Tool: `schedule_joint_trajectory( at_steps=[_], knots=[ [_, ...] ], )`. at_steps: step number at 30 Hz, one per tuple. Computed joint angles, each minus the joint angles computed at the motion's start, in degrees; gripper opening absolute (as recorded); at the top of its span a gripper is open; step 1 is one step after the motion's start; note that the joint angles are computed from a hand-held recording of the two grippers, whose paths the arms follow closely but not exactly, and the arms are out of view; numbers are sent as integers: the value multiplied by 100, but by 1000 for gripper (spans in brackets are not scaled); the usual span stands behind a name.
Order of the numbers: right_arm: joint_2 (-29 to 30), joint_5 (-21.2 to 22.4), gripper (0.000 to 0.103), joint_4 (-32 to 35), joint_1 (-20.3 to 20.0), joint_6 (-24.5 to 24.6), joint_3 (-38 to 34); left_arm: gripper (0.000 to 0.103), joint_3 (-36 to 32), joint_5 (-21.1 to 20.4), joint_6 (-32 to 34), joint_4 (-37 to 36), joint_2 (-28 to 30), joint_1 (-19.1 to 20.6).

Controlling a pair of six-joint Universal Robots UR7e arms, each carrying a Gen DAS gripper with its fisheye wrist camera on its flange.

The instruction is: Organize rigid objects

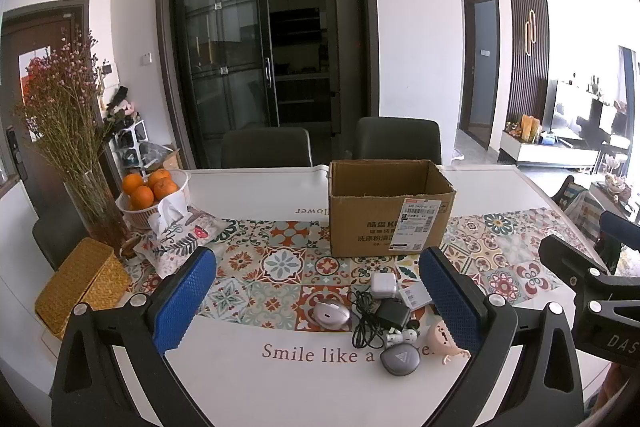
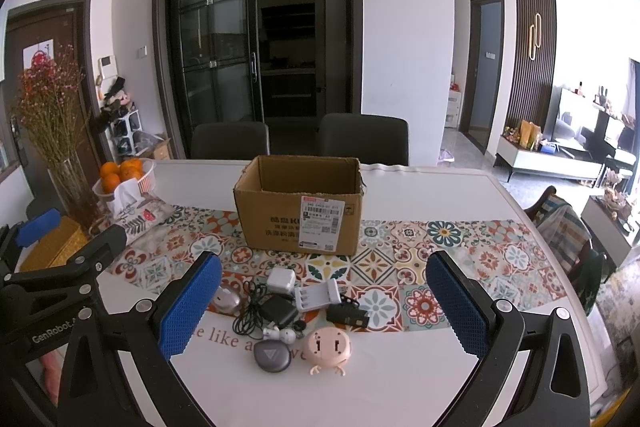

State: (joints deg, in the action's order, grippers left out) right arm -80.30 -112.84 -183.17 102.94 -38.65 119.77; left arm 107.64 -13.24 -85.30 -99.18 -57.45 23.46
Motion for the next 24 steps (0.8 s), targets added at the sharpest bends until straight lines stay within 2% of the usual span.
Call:
schedule_joint_trajectory(
  at_steps=[12,15,18,24],
  knots=[
    [111,64,102,505,-178,44,-170,103,-77,-282,204,-220,96,143],
    [230,-163,102,854,-232,123,-288,103,-101,-501,347,-382,163,239],
    [284,-190,102,1311,-352,237,-399,103,-162,-784,504,-521,280,358],
    [492,-369,102,1760,-551,324,-556,103,-196,-1232,672,-785,470,579]
  ],
)
